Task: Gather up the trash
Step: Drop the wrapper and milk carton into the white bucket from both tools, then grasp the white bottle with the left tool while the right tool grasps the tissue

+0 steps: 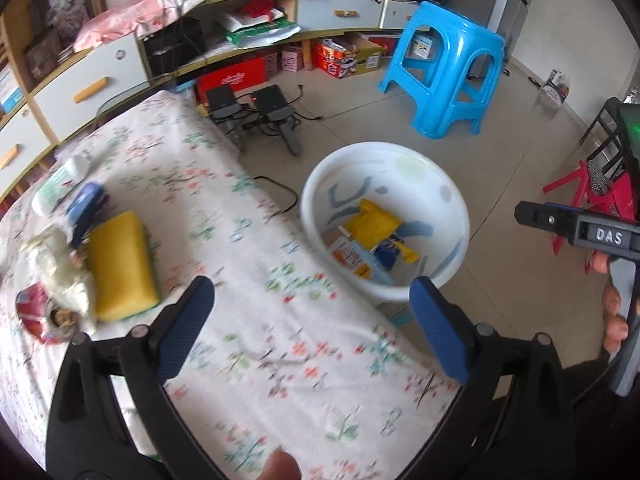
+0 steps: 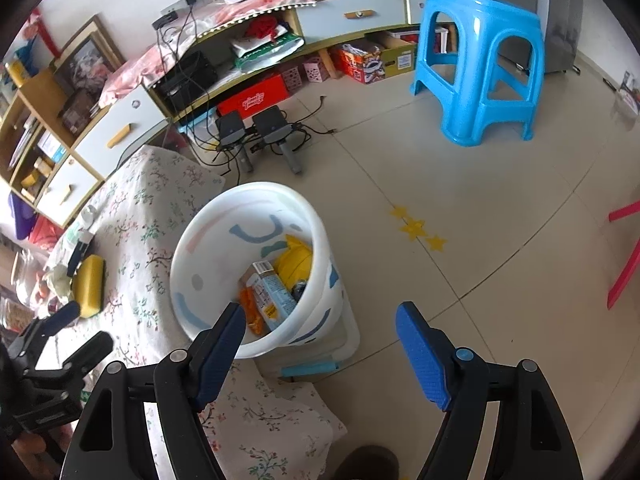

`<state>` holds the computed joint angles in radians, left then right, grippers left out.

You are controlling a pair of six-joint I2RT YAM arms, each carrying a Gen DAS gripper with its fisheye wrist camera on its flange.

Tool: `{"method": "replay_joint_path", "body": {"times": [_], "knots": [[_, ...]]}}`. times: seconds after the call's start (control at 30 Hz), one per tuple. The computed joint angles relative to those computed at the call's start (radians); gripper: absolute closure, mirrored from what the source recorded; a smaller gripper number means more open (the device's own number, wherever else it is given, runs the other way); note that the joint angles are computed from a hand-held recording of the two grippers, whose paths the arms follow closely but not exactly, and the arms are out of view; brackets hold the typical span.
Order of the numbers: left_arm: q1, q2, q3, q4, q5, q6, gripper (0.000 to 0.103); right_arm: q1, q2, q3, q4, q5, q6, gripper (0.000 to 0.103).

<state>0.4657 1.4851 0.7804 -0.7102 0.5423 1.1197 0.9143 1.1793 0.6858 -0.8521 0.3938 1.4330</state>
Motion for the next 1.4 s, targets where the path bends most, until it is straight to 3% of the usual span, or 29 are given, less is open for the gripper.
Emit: {"method": "replay_joint_path", "body": {"times": [0.13, 0.27, 0.43, 0.5, 0.93, 1.1, 1.17, 1.3, 1.33, 1.4], "knots": [[0.101, 0.015, 0.042, -0.049, 0.002, 0.087, 0.001, 0.036, 0.073, 0.054, -0.001, 0.01, -0.005, 0.021], [0.21, 0.082, 0.097, -0.064, -0.03, 0.163, 0.001, 0.082, 0.17, 0.123, -0.009, 0.025, -0.014, 0.012], [0.321, 0.229, 0.204, -0.093, -0.059, 0.203, 0.001, 0.153, 0.292, 0.208, -0.014, 0.043, -0.016, 0.007], [0.353, 0.271, 0.239, -0.093, -0.073, 0.203, 0.001, 0.169, 0.332, 0.236, -0.003, 0.036, -0.033, 0.0], [0.461, 0.431, 0.362, -0.178, -0.168, 0.242, 0.001, 0.195, 0.478, 0.365, 0.031, 0.005, -0.11, 0.0], [0.486, 0.48, 0.426, -0.276, -0.165, 0.261, 0.015, 0.194, 0.513, 0.398, 0.031, 0.001, -0.121, 0.0], [0.487, 0.498, 0.436, -0.297, -0.177, 0.267, 0.03, 0.191, 0.52, 0.406, 0.03, -0.002, -0.129, 0.0], [0.472, 0.524, 0.441, -0.315, -0.182, 0.273, 0.05, 0.19, 0.544, 0.429, 0.029, -0.009, -0.136, 0.0], [0.465, 0.53, 0.444, -0.318, -0.182, 0.27, 0.062, 0.188, 0.551, 0.437, 0.031, -0.011, -0.138, 0.0], [0.46, 0.541, 0.459, -0.336, -0.18, 0.263, 0.065, 0.186, 0.565, 0.451, 0.037, -0.013, -0.141, 0.0]]}}
